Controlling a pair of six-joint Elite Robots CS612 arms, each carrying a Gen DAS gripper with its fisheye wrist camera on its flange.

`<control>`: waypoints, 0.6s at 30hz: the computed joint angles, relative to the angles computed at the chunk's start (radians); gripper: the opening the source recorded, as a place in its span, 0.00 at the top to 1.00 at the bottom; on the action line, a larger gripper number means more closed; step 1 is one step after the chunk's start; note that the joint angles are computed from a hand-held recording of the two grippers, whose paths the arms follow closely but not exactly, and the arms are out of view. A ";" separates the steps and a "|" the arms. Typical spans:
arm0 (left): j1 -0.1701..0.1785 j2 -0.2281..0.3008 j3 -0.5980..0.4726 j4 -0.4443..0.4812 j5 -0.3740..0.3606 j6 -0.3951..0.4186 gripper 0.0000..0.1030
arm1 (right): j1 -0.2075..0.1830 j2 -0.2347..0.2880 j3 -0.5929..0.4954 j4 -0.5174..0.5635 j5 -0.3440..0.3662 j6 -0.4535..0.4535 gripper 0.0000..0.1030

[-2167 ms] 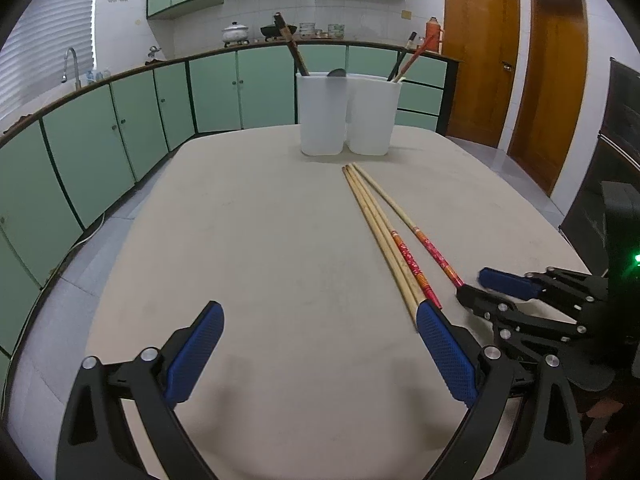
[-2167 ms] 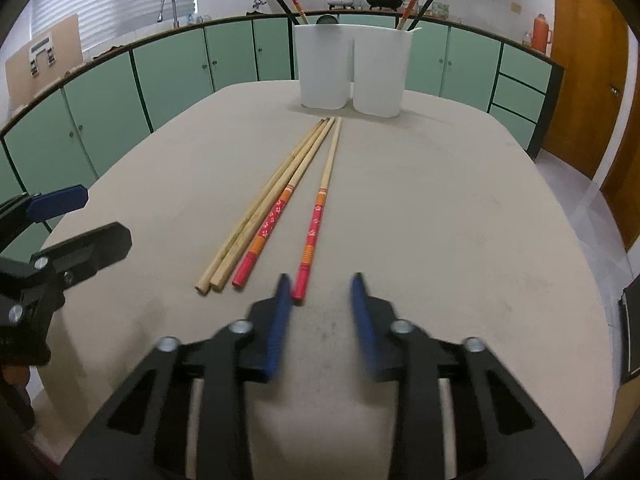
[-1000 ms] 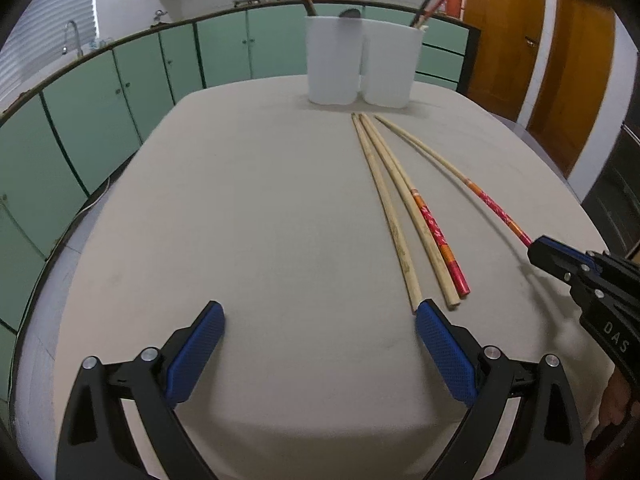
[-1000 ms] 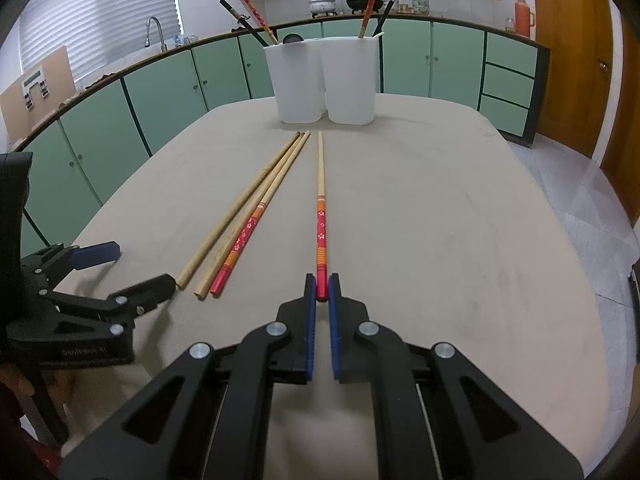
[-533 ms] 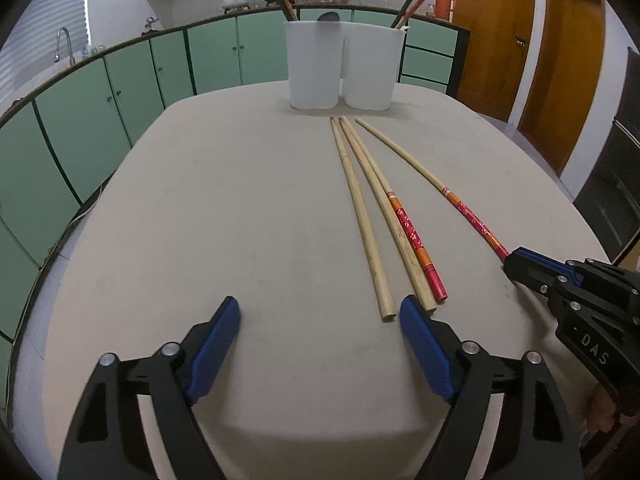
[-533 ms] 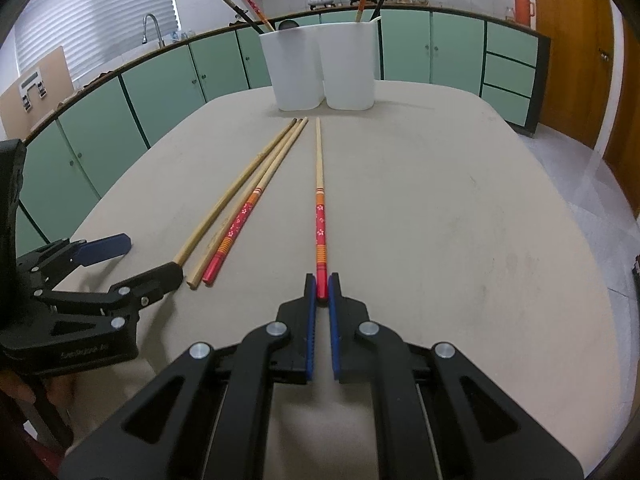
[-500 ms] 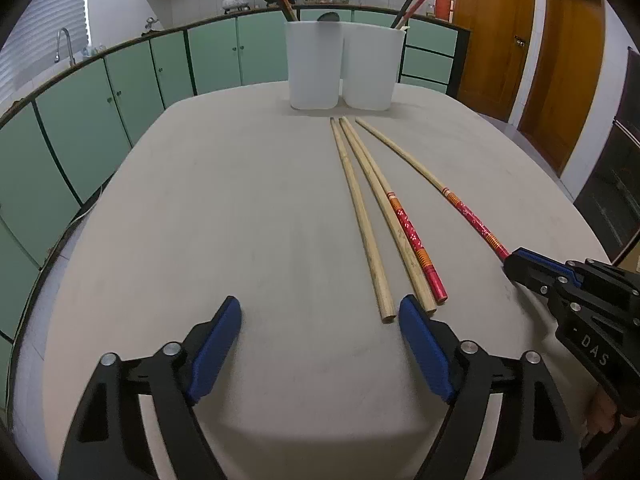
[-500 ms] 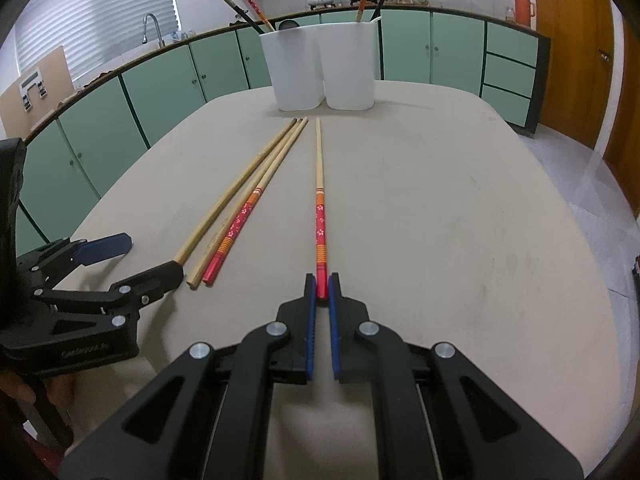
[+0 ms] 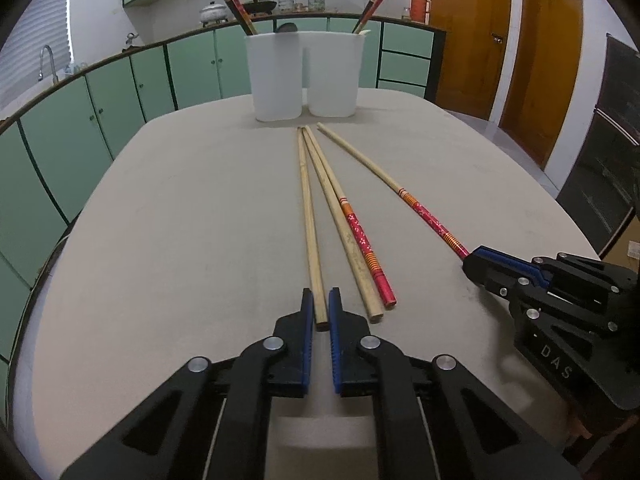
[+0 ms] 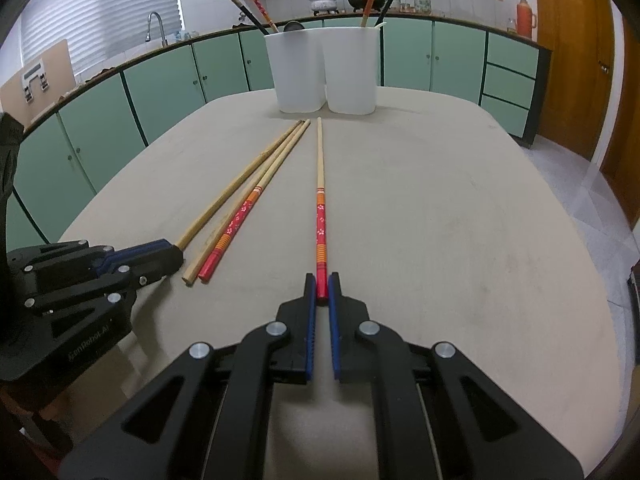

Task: Organize utensils
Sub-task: 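Grasp a red-patterned chopstick with the right tool while the left tool grasps a plain wooden one, then lift both chopsticks and carry them above the white holder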

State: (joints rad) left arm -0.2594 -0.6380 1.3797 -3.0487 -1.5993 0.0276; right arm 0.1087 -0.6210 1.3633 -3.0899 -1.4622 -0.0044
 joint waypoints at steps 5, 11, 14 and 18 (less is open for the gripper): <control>0.007 -0.009 0.001 0.002 -0.014 -0.009 0.93 | -0.006 -0.010 0.002 0.016 0.025 0.001 0.95; 0.008 -0.037 0.012 -0.051 0.014 0.011 0.93 | -0.008 -0.035 0.016 -0.049 0.027 -0.025 0.95; 0.011 -0.050 0.011 -0.100 0.013 0.017 0.93 | -0.012 -0.049 0.024 -0.094 0.035 -0.032 0.95; 0.017 -0.063 -0.006 -0.167 -0.003 0.023 0.94 | -0.020 -0.064 0.018 -0.142 0.060 -0.030 0.95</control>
State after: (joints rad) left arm -0.2423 -0.7015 1.3736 -3.2153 -1.6023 0.0508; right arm 0.0892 -0.6855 1.3817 -3.2314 -1.4024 -0.0342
